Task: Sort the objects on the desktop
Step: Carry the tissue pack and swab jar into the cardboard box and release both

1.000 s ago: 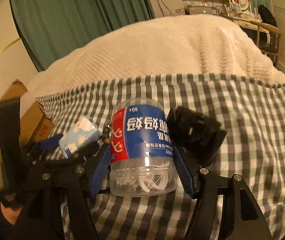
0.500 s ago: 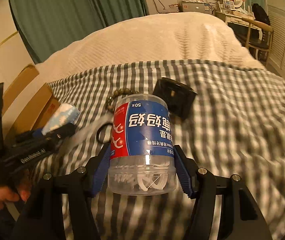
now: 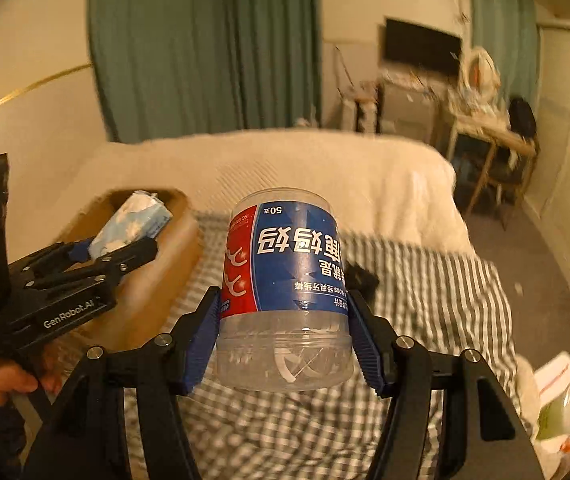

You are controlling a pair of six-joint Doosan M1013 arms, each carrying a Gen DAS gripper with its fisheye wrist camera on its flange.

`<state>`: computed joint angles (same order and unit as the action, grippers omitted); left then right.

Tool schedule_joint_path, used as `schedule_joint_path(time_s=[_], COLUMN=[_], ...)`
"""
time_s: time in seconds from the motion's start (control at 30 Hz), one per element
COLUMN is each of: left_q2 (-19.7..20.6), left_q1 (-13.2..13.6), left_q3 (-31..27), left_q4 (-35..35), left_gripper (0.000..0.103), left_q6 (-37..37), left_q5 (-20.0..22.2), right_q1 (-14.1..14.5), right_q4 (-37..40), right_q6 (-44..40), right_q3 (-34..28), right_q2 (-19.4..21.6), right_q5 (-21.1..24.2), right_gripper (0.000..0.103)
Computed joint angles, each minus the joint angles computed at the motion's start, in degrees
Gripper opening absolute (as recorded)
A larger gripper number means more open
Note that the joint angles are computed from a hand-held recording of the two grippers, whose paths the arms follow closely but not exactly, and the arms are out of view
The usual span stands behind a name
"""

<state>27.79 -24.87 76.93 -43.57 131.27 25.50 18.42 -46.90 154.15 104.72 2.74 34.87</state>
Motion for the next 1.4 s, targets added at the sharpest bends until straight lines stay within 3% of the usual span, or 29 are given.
schedule_joint_path(time_s=[0.1, 0.2, 0.33, 0.5, 0.77, 0.83, 0.87, 0.9, 0.93, 1.07, 1.2, 1.4], left_q2=[-0.91, -0.71, 0.67, 3.97, 8.46, 8.59, 8.51, 8.18, 7.57, 5.85, 3.2, 0.36], left_q1=[2.37, 4.47, 6.72, 8.57, 9.66, 9.4, 9.21, 9.02, 8.62, 7.71, 5.65, 0.81], left_q3=[-0.19, -1.2, -2.7, -4.96, -6.98, -6.75, -6.58, -6.03, -5.1, -4.19, -2.63, -1.01], left_q4=[1.42, 7.33, 14.09, 17.66, 10.96, 11.83, 12.48, 13.74, 15.15, 14.51, 14.02, 17.37], left_gripper=[0.056, 0.056, 0.056, 0.056, 0.056, 0.068, 0.077, 0.093, 0.098, 0.098, 0.098, 0.099], left_q6=[-1.95, -8.1, -13.25, -16.58, -12.4, -11.73, -11.17, -11.52, -12.64, -13.16, -14.0, -15.64], left_q5=[-0.73, -1.89, -2.98, -1.54, 2.5, 2.48, 2.39, 1.45, -0.41, -0.94, -1.8, -3.01], right_q1=[2.26, 3.66, 5.4, 6.04, 4.15, 3.4, 3.13, 2.95, 2.57, 2.86, 3.48, 3.26], right_q4=[1.04, 3.96, 11.24, 18.72, 26.09, 26.47, 25.66, 23.91, 22.49, 13.21, 2.31, -5.74], right_q6=[-0.87, -2.93, -9.42, -17.84, -22.21, -20.19, -18.7, -16.24, -14.43, -7.65, -1.36, 5.6], right_q3=[-3.43, -6.6, -12.38, -17.69, -22.64, -22.94, -22.54, -21.95, -21.28, -18.24, -14.2, -8.16], right_q2=[1.32, 3.29, 8.07, 13.39, 20.48, 21.16, 21.05, 20.79, 20.27, 17.32, 13.0, 6.06], right_q5=[-0.57, -2.18, -3.61, -4.18, -3.53, -4.06, -4.85, -6.03, -6.98, -8.6, -6.62, -1.85], right_gripper=[0.061, 0.061, 0.061, 0.06, 0.061, 0.062, 0.064, 0.072, 0.075, 0.076, 0.076, 0.076])
